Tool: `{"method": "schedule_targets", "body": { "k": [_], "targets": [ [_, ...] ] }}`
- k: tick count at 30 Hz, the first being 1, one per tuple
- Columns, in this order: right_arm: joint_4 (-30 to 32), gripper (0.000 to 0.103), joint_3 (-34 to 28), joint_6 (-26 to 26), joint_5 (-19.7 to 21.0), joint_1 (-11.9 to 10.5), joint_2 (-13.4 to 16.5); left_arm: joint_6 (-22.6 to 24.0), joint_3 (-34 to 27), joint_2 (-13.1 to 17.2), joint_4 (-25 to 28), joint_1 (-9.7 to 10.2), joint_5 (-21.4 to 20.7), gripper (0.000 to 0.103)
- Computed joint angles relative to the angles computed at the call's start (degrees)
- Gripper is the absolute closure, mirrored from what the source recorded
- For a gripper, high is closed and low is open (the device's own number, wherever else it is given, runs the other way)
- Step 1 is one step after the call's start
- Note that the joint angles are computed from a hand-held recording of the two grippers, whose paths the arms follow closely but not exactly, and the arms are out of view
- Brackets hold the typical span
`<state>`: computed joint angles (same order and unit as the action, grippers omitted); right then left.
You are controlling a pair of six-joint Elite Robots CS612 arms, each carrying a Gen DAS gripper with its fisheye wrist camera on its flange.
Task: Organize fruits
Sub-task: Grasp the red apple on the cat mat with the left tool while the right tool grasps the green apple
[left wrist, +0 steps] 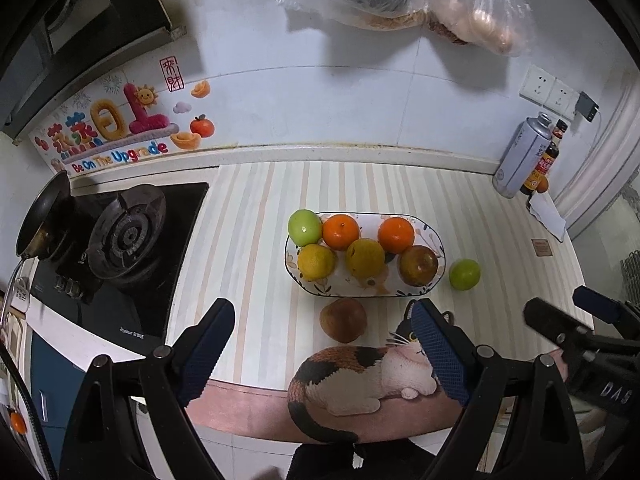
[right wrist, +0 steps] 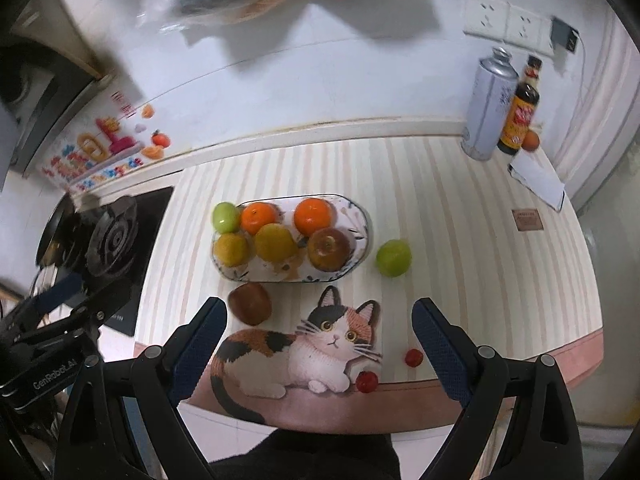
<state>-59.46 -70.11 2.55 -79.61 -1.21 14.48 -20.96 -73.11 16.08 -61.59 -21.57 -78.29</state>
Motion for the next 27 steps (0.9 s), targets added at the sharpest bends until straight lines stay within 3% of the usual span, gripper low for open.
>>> {"method": "schedule_targets", "body": {
  "k": [2,14,19,27],
  "targets": [
    [-0.29,0.007,1.25,1.41,-0.57,-0.49,0.15,-0.27,1.23,-0.15,0.15,0.20,-0.14,0.000],
    [-1.46,0.007,12.67,8.28,0.99,-3.27,1.52,-1.15,11.13,-0.26,2.19,1.18,-1.82,0.000],
    [-4.16,0.008,18.63,13.66,6.37,-4.64,1.19,-3.15,15.35,-0.47,3.59,2.07,-7.08,0.000],
    [-6.90,0.031,26.29,17.03,10.04,-5.16,-0.01,-5.43,19.80,-0.82,5.41,2.87,-12.20,0.000]
  ]
}}
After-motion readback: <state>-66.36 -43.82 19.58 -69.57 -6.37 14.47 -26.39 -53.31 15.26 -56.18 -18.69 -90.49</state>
